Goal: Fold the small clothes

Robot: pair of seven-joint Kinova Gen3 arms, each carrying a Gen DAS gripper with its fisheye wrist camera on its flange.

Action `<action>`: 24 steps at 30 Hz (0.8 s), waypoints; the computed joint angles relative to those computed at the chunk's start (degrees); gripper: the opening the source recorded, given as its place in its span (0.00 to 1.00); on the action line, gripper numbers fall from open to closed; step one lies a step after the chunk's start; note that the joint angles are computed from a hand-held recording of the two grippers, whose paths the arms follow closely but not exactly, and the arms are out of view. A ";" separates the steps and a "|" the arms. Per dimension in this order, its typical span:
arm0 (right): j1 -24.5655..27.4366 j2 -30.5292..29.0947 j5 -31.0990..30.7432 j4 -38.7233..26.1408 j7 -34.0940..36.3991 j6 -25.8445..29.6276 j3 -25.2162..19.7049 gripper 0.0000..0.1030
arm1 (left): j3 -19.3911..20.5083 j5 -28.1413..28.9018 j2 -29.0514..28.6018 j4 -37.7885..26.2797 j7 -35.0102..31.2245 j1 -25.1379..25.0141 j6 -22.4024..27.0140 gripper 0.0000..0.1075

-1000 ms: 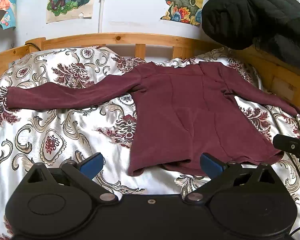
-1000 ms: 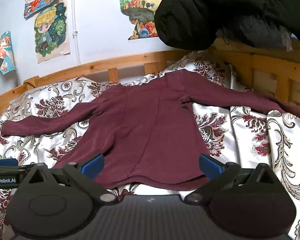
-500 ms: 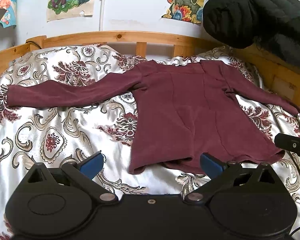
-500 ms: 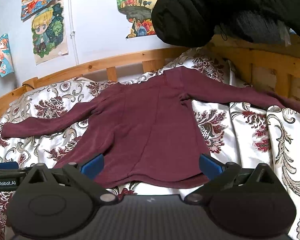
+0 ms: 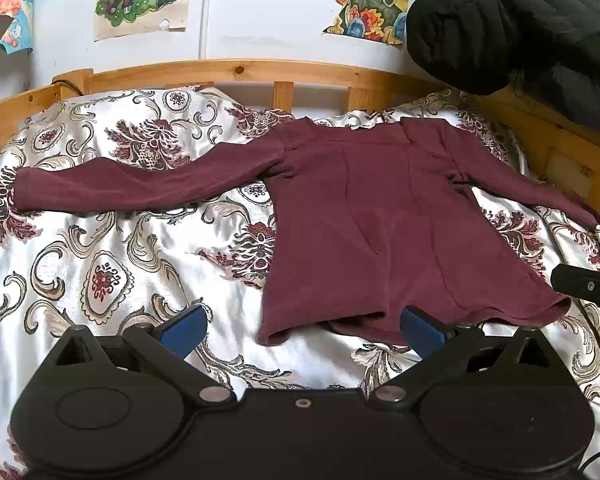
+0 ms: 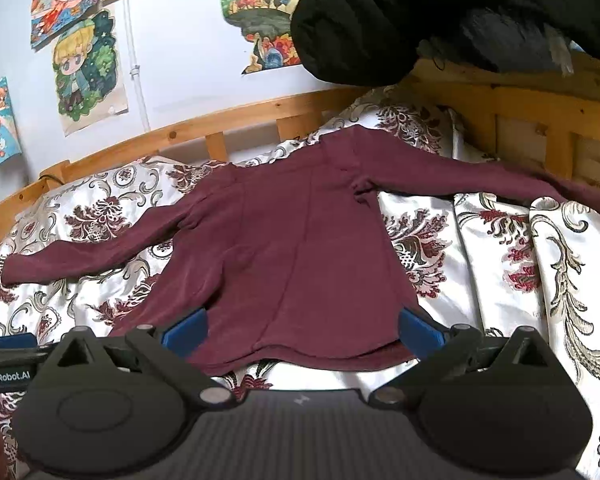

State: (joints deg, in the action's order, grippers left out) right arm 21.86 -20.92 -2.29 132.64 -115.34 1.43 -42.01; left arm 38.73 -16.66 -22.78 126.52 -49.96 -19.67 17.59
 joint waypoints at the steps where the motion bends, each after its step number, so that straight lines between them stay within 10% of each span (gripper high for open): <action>1: 0.07 -0.04 -0.11 0.01 -0.08 0.05 -0.04 1.00 | 0.01 0.02 -0.03 0.01 -0.01 -0.04 0.04 0.95; 24: 1.26 -0.05 0.22 -0.45 -0.84 0.82 -0.99 1.00 | -0.11 0.38 -0.01 0.05 -0.24 0.22 0.19 0.95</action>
